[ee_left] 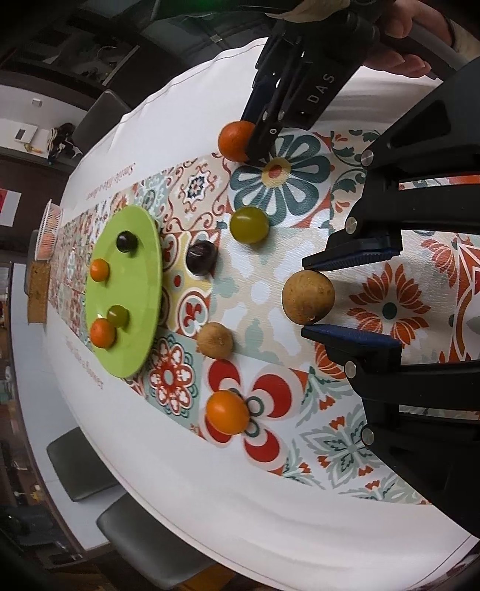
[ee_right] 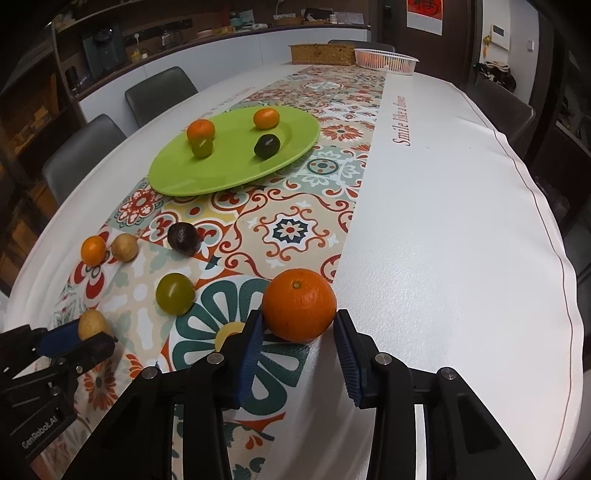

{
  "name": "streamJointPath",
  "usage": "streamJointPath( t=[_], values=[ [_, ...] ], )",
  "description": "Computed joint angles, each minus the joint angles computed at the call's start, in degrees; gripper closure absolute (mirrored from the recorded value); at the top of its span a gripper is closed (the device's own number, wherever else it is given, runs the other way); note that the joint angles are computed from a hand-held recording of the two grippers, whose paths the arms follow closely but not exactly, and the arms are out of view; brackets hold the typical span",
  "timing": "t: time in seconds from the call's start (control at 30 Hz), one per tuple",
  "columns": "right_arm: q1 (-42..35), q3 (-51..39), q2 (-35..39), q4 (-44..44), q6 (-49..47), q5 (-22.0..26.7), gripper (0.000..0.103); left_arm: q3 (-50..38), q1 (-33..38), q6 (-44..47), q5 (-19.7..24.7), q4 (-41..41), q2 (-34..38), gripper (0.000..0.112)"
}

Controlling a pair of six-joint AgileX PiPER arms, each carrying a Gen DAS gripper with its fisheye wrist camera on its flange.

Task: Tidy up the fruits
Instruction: 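Grasp the brown round fruit with the left tool while the right tool grasps the large orange, then carry the brown fruit and large orange onto the green plate and open both tools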

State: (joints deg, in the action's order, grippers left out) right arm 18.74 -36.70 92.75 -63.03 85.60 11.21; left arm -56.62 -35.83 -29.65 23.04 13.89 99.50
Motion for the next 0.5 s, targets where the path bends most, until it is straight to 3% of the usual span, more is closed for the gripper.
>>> streamJointPath(
  t=[0.3, 0.5],
  values=[
    [1.37, 1.42, -2.56, -4.22, 5.08, 0.73, 0.065, -0.27, -0.72, 0.75, -0.24, 0.33, -0.88, 0.083],
    [-0.73, -0.10, -1.67, 4.73, -4.81, -1.16, 0.064, -0.54, -0.23, 3.27, -0.04, -2.45, -0.89, 0.083]
  ],
)
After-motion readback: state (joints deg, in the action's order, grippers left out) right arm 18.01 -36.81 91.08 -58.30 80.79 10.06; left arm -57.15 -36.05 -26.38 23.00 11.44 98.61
